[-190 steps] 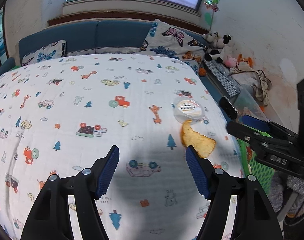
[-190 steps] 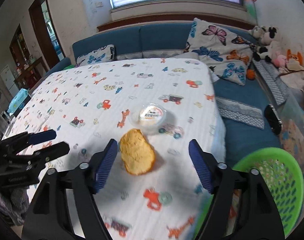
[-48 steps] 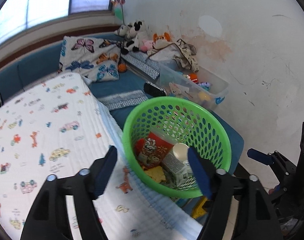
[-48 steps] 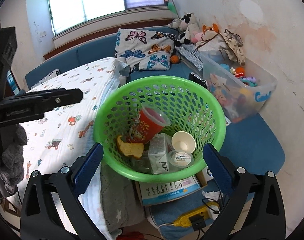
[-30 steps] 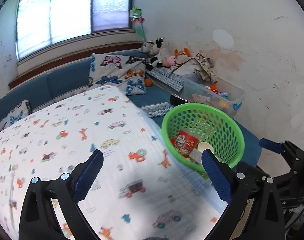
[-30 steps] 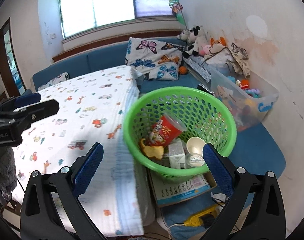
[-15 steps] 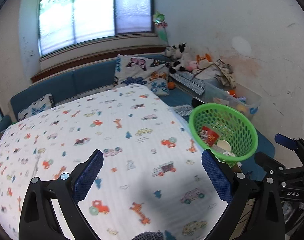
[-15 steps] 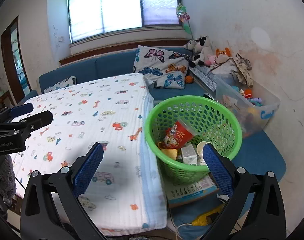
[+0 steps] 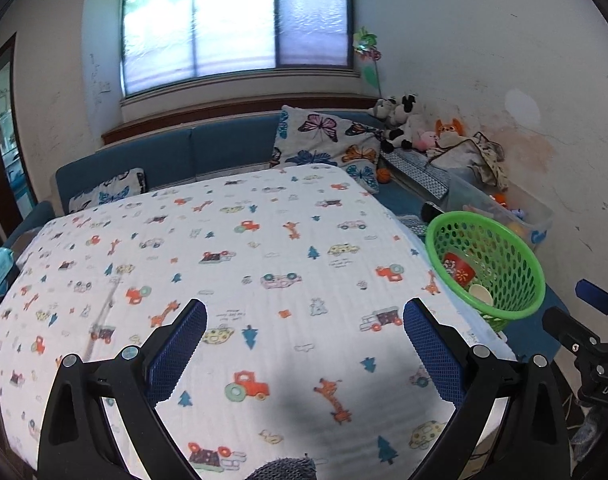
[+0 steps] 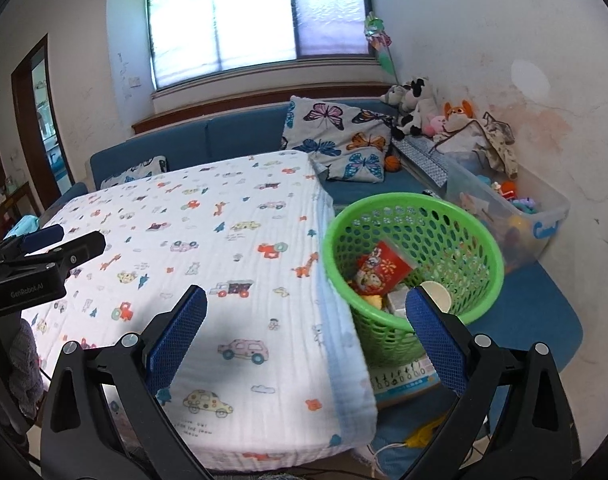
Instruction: Collect trash
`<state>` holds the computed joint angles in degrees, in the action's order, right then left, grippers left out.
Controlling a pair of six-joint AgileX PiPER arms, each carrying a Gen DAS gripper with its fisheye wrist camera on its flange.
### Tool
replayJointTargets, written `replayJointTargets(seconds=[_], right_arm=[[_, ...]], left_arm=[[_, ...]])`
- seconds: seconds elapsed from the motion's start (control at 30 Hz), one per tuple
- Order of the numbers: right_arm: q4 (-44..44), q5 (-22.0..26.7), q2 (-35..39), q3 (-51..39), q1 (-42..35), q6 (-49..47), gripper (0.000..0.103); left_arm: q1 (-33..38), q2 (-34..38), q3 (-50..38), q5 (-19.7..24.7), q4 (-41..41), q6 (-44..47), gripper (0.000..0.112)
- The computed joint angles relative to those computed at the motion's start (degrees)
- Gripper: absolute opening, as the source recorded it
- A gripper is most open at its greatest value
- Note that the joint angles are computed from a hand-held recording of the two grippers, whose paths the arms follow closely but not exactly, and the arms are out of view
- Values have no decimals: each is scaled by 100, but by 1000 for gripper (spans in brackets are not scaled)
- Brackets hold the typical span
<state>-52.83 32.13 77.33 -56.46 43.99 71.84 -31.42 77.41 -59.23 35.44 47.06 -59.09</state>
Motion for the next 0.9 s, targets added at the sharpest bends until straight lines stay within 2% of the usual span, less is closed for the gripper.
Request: replayJointTargets(seconds=[0.9], right_arm=[[-210, 131, -17, 26, 317, 273, 99]], left_arm=[[-323, -404, 261, 541, 696, -666, 95]])
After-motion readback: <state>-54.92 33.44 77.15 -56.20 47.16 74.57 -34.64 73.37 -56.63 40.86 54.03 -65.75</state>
